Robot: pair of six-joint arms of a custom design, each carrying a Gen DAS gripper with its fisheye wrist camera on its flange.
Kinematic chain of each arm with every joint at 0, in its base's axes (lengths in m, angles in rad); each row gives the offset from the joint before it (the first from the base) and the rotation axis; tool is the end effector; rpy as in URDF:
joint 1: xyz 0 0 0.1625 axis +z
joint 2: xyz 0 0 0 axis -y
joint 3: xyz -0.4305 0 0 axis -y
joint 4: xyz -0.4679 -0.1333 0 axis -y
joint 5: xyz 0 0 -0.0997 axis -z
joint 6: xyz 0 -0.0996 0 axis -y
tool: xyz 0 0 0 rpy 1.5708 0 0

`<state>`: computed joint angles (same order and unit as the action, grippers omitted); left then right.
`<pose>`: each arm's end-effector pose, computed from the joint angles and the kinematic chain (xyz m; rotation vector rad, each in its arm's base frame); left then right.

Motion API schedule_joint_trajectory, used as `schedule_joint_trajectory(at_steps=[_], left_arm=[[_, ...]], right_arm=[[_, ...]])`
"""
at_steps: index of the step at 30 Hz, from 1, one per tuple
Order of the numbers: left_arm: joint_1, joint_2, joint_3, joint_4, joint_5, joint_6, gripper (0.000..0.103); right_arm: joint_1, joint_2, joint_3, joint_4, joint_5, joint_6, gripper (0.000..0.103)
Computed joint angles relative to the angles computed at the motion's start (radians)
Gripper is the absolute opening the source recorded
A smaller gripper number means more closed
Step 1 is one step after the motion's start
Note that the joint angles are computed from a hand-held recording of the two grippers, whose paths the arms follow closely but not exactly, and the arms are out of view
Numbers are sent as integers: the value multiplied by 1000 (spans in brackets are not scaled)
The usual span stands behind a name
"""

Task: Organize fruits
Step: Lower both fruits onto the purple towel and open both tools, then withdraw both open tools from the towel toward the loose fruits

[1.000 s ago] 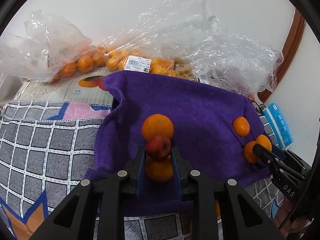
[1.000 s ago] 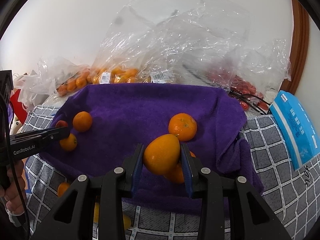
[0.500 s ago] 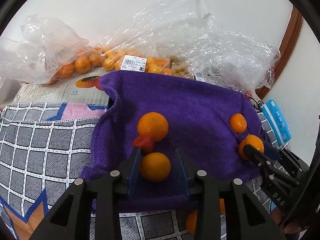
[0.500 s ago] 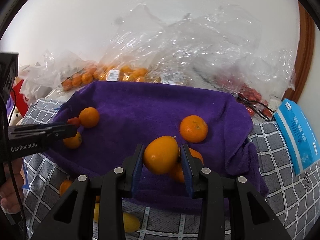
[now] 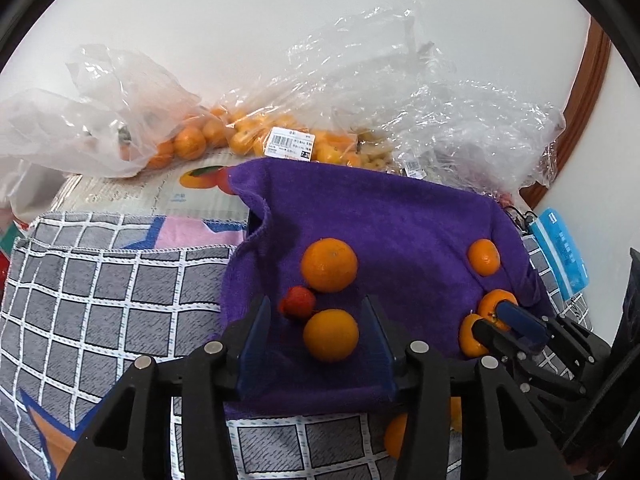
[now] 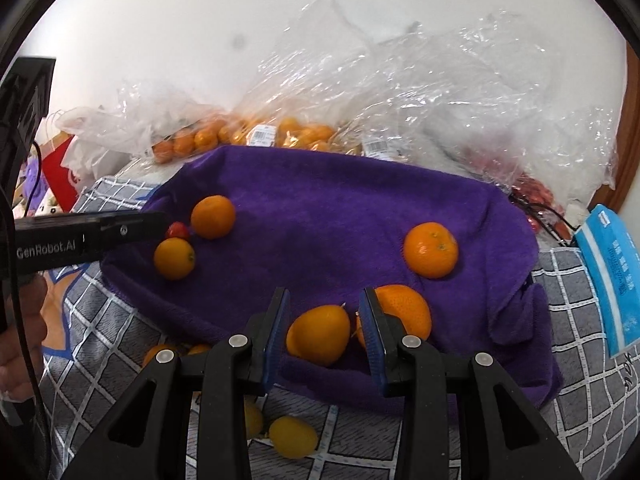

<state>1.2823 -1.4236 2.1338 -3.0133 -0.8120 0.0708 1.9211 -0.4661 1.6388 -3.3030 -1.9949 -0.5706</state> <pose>0.0397 -0.5755 0.2962 0.0648 2.3193 -0.9736 0.3265 -0.6245 -0.0994 1.0050 -2.3859 0.6767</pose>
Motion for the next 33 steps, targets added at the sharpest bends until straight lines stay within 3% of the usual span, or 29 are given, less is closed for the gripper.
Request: schedule_joint_trajectory(at_steps=[5, 10, 20, 33], left_arm=[[-20, -27, 24, 14, 28, 2, 50], [-34, -57, 56, 29, 47, 8, 51], [-49, -130, 117, 57, 36, -10, 52], [-69, -222, 209, 87, 32, -29, 52]], right_arm=[[4, 1, -6, 41, -3, 2, 38], [21, 4, -8, 38, -37, 6, 60], [38, -46, 64, -35, -74, 105, 61], [72, -81, 163, -73, -130, 164, 61]])
